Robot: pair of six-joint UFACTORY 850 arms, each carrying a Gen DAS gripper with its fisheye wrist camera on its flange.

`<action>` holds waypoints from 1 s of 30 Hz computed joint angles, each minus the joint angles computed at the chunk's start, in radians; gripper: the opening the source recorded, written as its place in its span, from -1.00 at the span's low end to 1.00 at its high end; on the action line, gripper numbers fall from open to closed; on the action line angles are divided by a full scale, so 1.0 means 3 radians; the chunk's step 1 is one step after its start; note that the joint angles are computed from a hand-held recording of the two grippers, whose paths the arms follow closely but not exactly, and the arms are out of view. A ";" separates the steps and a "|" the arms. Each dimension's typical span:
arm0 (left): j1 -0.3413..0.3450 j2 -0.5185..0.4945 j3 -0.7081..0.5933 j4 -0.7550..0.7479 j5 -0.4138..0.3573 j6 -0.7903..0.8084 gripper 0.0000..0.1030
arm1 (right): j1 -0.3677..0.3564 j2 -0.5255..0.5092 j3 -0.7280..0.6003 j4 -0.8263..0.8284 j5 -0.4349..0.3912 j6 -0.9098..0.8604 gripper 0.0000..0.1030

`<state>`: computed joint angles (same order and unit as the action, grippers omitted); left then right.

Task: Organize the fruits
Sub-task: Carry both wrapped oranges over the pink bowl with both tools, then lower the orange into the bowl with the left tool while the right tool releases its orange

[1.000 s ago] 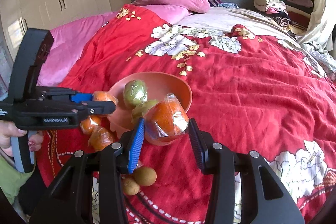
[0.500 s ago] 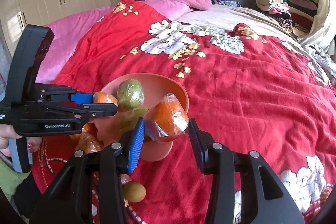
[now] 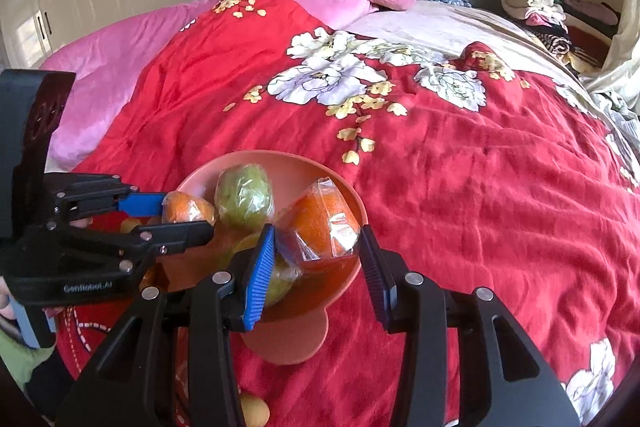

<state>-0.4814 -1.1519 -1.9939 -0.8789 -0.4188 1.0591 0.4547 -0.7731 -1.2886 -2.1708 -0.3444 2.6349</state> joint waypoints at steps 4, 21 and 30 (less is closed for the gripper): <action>0.0005 -0.0025 -0.0032 -0.0042 -0.0046 0.0052 -0.41 | -0.0052 -0.0039 -0.0084 -0.0111 0.0164 0.0084 -0.21; 0.0025 -0.0151 -0.0218 -0.0056 -0.0304 0.0189 -0.41 | -0.0139 -0.0235 -0.0439 0.0918 0.0515 -0.0947 -0.21; 0.0049 -0.0188 -0.0289 -0.0054 -0.0393 0.0189 -0.41 | -0.0136 -0.0295 -0.0522 0.1217 0.0524 -0.1242 -0.20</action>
